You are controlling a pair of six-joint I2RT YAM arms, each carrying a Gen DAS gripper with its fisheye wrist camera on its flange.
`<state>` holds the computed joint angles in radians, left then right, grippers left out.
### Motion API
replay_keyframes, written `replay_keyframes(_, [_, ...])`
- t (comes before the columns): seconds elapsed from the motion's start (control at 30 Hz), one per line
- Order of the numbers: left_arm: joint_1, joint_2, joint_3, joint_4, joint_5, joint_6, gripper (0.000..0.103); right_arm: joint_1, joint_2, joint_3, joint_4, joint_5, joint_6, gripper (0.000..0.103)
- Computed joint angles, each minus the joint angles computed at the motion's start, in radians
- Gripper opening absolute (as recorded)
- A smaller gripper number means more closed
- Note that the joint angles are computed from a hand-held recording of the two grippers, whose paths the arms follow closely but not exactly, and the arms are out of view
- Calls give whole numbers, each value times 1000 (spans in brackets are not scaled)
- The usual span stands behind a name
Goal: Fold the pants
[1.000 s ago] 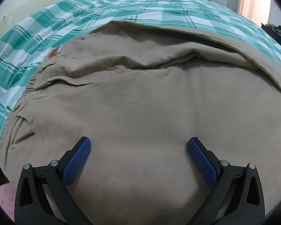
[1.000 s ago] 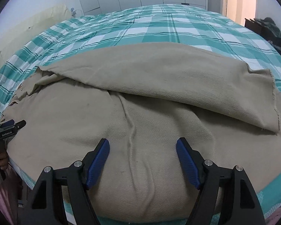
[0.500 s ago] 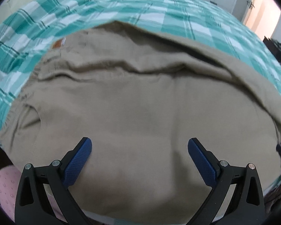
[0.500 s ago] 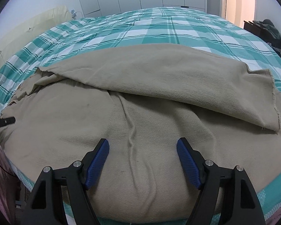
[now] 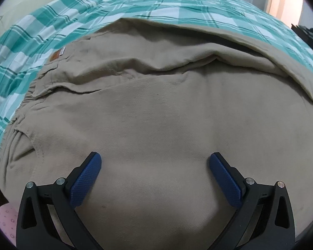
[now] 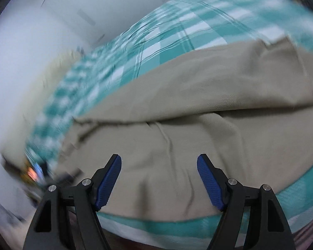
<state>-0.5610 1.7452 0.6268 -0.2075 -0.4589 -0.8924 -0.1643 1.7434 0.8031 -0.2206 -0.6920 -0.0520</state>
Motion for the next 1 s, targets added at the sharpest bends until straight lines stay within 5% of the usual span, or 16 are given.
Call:
replay_keyframes(0.3, [-8,14,-16,42,-26,2,102,-46,289,211,216,78,541,58])
replay_keyframes(0.33, [-9,17,-14,41,-29,2,102,-42,307,224,232,93,561,49])
replay_keyframes(0.37, [-7,21,-9,36,-28,4,102,-37,321,247,218,113,556,22])
replay_keyframes(0.4, [-5,20,-5,30,-24,6,102,-26,333,274,188,148,534,12])
replay_keyframes(0.63, [23,-12,10,-25,27,19,102,21,168,281,150,177,360,4])
replay_keyframes(0.7, [54,-60,12,-55,87,32,102,43,96,272,136,172,302,4])
replay_keyframes(0.87, [335,-346,-110,94,393,69,102,71,-84,237,75,116,188,4])
replay_keyframes(1.0, [581,-259,-38,211,711,49,102,86,-205,206,37,77,110,4])
